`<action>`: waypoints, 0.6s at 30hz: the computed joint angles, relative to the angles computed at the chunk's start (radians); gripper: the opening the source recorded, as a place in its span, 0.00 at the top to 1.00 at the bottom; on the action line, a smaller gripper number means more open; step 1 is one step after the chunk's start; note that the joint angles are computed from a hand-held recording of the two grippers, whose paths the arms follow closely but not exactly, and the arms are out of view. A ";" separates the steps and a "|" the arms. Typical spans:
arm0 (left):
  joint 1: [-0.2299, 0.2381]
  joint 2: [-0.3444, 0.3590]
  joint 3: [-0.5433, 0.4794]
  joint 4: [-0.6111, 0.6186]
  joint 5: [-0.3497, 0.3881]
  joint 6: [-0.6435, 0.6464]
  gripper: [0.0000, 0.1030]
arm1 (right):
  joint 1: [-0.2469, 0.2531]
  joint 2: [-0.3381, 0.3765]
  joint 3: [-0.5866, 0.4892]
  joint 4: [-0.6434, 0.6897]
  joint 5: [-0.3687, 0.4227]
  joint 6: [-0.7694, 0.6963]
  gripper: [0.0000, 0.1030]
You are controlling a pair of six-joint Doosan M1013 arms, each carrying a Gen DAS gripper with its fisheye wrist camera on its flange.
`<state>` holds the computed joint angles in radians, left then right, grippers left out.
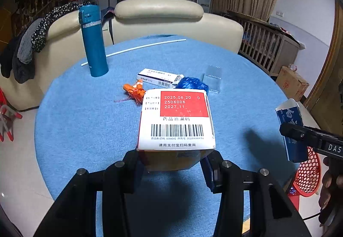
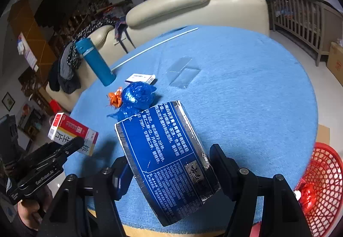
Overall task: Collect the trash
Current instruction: 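Grasp the white-red pill box with the left tool while the right tool grasps the blue box, then carry pill box and blue box to the red basket and open both tools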
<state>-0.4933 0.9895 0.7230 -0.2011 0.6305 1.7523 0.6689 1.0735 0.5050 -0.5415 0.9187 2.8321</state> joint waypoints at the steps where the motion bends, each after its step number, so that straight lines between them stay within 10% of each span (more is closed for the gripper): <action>1: -0.001 -0.006 0.009 0.001 -0.011 0.002 0.53 | 0.001 -0.009 0.019 -0.009 -0.012 0.020 0.32; 18: 0.016 -0.058 0.033 -0.148 -0.117 0.100 0.53 | 0.025 -0.121 0.212 -0.213 -0.102 0.260 0.32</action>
